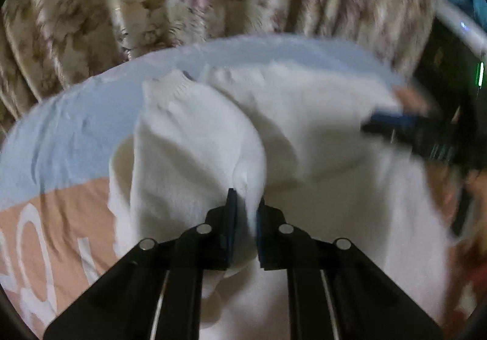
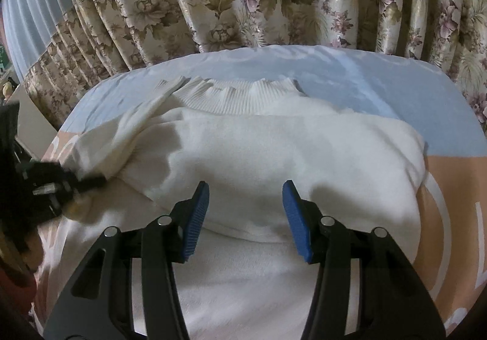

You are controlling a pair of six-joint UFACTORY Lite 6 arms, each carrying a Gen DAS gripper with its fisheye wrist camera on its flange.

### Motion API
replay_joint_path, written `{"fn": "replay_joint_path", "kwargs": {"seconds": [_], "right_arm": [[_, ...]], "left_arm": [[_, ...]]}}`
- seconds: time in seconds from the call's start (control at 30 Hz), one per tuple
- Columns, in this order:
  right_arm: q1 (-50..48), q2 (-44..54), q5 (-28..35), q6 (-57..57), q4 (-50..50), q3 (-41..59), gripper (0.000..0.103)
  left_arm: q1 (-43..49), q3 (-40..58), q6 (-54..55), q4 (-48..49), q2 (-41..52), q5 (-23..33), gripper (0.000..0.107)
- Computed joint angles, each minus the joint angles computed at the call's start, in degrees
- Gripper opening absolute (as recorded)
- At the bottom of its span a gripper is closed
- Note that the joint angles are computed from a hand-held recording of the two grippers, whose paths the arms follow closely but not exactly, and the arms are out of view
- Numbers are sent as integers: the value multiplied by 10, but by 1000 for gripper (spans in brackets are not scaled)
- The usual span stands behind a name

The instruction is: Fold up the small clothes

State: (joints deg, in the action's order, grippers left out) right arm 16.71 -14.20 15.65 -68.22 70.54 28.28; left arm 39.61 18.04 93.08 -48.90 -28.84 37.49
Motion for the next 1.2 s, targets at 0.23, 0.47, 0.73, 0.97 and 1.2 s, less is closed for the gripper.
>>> {"fn": "replay_joint_path", "kwargs": {"seconds": [0.23,0.47,0.73,0.97,1.2], "right_arm": [[-7,10,14,-7,4,13,51],[43,44,3,-49,67,35,51],[100,65,-46,-43,73,46,51],[57,28,-30,-44,75,18,51],[-34,-40,16,53,-51,-24,51]], "left_arm": [[137,83,29,6,29,171,45],[64,278,-99,9,259,61,54],[-32,298,-161,45,337,-65,7],[-27,144,11,-37,97,29,7],[-194,-61,-104,69,-122,19,7]]}}
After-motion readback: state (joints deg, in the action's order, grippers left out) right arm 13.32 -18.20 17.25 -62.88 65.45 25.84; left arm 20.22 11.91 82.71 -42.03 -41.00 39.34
